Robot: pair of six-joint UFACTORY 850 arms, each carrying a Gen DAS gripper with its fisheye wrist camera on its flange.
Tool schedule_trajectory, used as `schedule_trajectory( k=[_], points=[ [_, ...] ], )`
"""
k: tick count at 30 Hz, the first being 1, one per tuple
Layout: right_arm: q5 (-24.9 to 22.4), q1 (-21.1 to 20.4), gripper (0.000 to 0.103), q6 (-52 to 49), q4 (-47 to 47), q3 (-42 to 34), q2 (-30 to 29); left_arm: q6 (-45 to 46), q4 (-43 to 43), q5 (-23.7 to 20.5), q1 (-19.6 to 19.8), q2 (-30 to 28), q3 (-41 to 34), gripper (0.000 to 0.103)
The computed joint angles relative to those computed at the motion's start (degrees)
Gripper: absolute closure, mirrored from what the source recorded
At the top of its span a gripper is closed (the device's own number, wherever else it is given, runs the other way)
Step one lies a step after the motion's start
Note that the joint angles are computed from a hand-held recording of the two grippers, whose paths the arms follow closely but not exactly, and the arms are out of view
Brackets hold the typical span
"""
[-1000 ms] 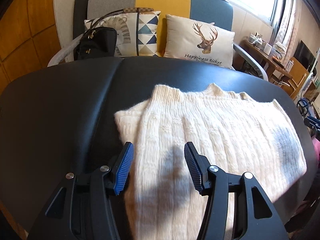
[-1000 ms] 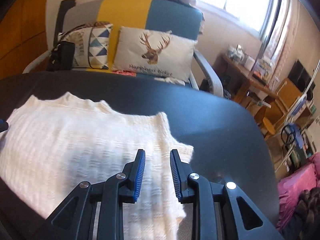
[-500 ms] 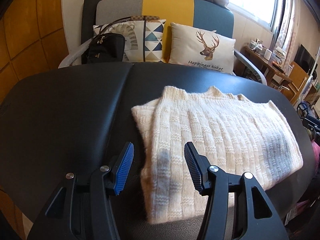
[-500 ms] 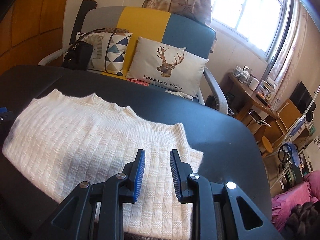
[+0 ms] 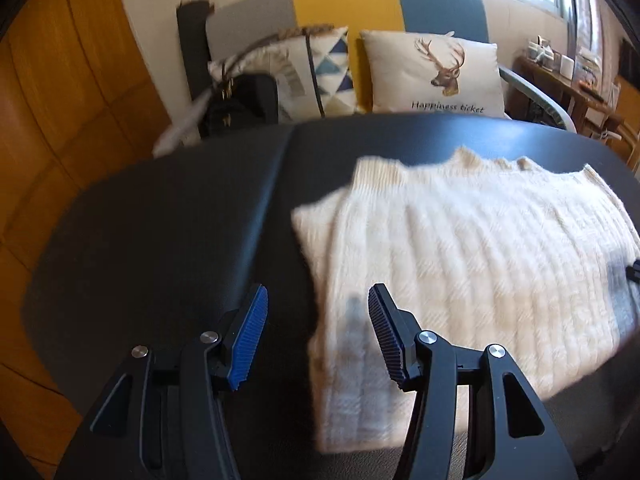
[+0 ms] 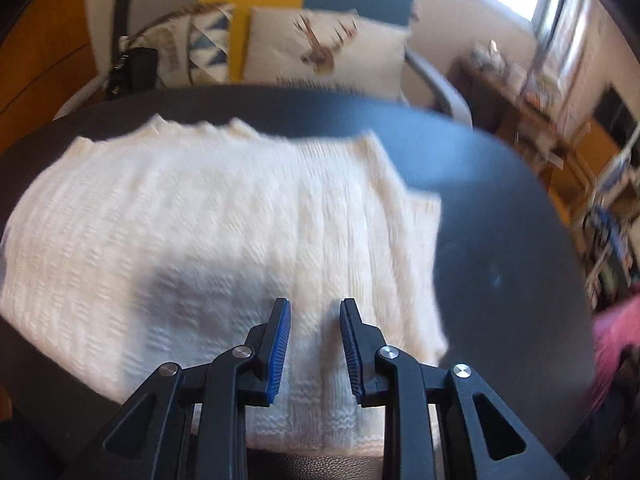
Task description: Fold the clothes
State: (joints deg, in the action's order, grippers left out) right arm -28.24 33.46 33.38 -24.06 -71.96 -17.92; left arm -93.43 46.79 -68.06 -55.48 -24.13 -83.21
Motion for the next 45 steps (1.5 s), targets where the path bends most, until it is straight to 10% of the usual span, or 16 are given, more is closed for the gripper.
schedule_trajectory(
  k=[31, 45],
  points=[
    [1.2, 0.0, 0.077, 0.4, 1.6, 0.9, 0.7, 2.9, -6.0, 6.3, 1.8, -1.3, 1.6, 0.047],
    [-0.9, 0.8, 0.076, 2.2, -1.9, 0.1, 0.1, -2.9, 3.0, 2.0, -1.9, 2.9, 1.5, 0.047]
  ],
)
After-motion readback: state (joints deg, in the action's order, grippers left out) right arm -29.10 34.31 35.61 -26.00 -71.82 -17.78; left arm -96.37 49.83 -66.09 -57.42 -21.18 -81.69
